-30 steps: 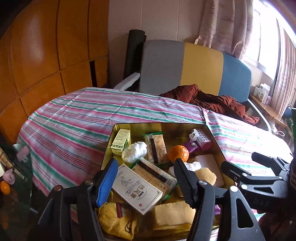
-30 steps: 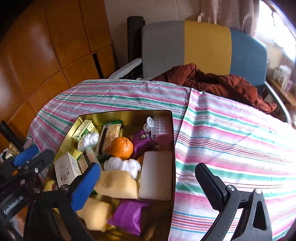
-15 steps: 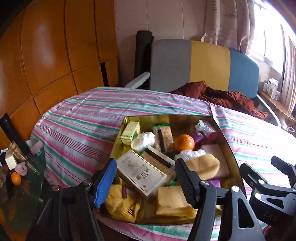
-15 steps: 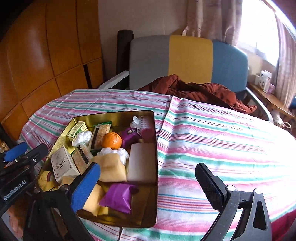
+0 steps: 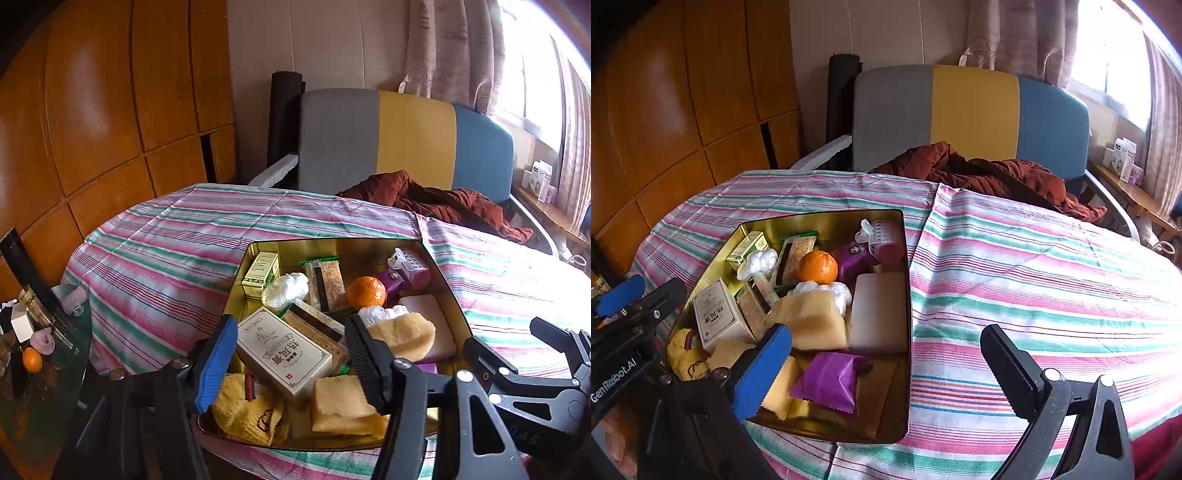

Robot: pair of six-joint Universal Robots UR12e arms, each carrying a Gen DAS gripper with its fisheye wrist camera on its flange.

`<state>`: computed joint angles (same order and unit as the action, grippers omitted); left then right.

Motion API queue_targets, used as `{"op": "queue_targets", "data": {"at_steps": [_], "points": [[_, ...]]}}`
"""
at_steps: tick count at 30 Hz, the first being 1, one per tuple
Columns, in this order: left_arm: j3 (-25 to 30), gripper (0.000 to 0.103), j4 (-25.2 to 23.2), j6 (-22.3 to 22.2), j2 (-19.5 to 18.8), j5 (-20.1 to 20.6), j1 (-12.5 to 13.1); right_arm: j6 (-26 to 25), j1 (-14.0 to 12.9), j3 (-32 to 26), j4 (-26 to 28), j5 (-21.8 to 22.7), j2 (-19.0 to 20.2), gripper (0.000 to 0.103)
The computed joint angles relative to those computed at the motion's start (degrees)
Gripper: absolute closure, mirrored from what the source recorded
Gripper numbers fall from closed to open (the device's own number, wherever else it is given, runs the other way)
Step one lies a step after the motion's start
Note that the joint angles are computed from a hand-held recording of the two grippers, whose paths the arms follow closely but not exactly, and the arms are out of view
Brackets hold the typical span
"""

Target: Organize objects

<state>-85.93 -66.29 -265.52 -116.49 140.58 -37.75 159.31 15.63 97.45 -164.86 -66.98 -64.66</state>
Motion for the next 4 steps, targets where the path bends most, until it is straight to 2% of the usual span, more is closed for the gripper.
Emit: {"op": "queue_targets", "data": {"at_steps": [4], "points": [[-0.7, 0.044, 1.9, 1.5, 0.2, -0.9, 0.1, -0.1, 0.2, 0.0, -0.2, -0.1, 0.0, 0.0]]}}
